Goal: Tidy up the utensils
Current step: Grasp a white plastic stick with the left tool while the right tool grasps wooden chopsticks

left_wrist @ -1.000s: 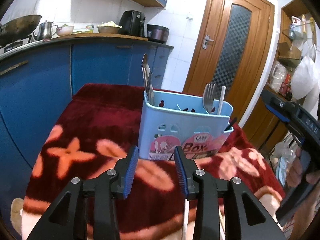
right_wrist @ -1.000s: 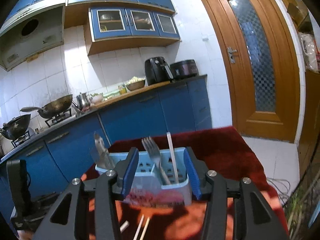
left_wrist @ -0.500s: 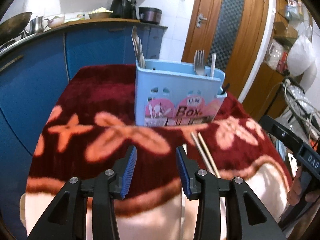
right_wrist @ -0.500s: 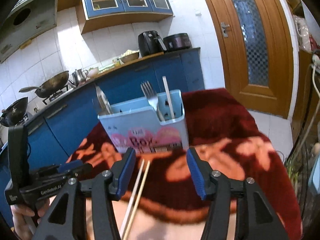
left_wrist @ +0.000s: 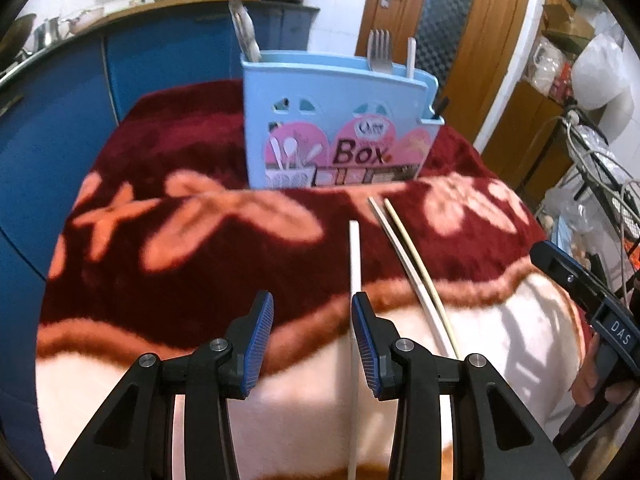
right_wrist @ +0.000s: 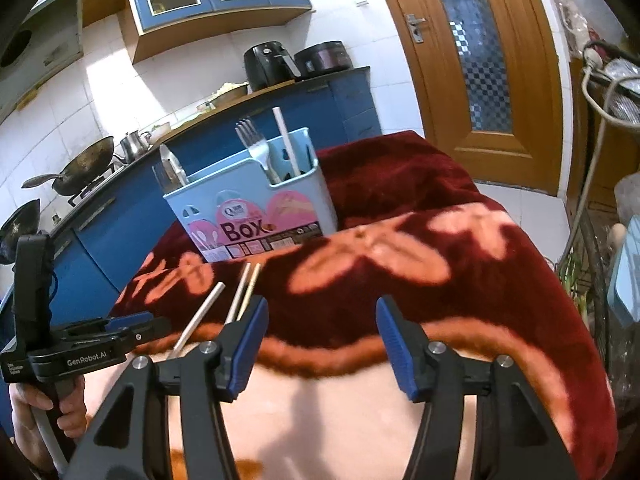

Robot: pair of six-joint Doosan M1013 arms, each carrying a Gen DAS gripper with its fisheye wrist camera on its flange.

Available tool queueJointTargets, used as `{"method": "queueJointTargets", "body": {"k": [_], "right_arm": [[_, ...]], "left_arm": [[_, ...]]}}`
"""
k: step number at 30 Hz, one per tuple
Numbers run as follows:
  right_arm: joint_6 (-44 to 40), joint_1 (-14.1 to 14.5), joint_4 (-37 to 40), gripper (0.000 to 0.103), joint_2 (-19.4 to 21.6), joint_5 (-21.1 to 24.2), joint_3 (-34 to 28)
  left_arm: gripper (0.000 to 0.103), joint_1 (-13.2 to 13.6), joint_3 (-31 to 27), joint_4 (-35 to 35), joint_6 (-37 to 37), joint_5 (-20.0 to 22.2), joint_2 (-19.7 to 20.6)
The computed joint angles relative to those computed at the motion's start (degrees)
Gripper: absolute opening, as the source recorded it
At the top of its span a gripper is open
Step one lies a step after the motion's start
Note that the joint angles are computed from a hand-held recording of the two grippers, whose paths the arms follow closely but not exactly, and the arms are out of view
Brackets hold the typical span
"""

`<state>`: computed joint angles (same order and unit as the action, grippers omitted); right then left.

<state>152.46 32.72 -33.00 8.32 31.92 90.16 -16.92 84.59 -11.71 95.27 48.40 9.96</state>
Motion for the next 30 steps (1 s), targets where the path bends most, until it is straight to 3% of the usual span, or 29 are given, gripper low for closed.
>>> {"method": "queueJointTargets", "body": {"k": [9,12,15,22,25,30], "right_arm": [[-1.59,-1.13,3.39,0.061,-0.63,-1.10,1.43],[-2.30,-1.31,4.31,0.061,-0.75,-1.25,1.65],[-2.89,-1.41,4.95,0.061,-0.81,-1.29,1.76],[-5.42,-1.52,7.08,0.061,-0.75,-1.06,1.52],[-7.90,-1.64,9.34,0.061,-0.47,-0.63,1.08],[-14.63,-1.58,13.94,0.061,0.56,1.59,-0.91]], "left_arm": [[0.041,-1.03,-2.63,1.46,1.19,6.87,2.01],[0.026,-1.24,-4.39,1.80,2.89,9.75,3.16],[0.019,-1.33,-7.24,1.71,4.29,14.09,4.85],[0.016,-2.30,-12.54,4.21,4.65,22.16,8.16],[0.006,-2.40,-12.83,4.11,5.03,22.44,8.29],[0.006,-0.47,-11.17,-1.51,4.19,19.73,7.49]]}}
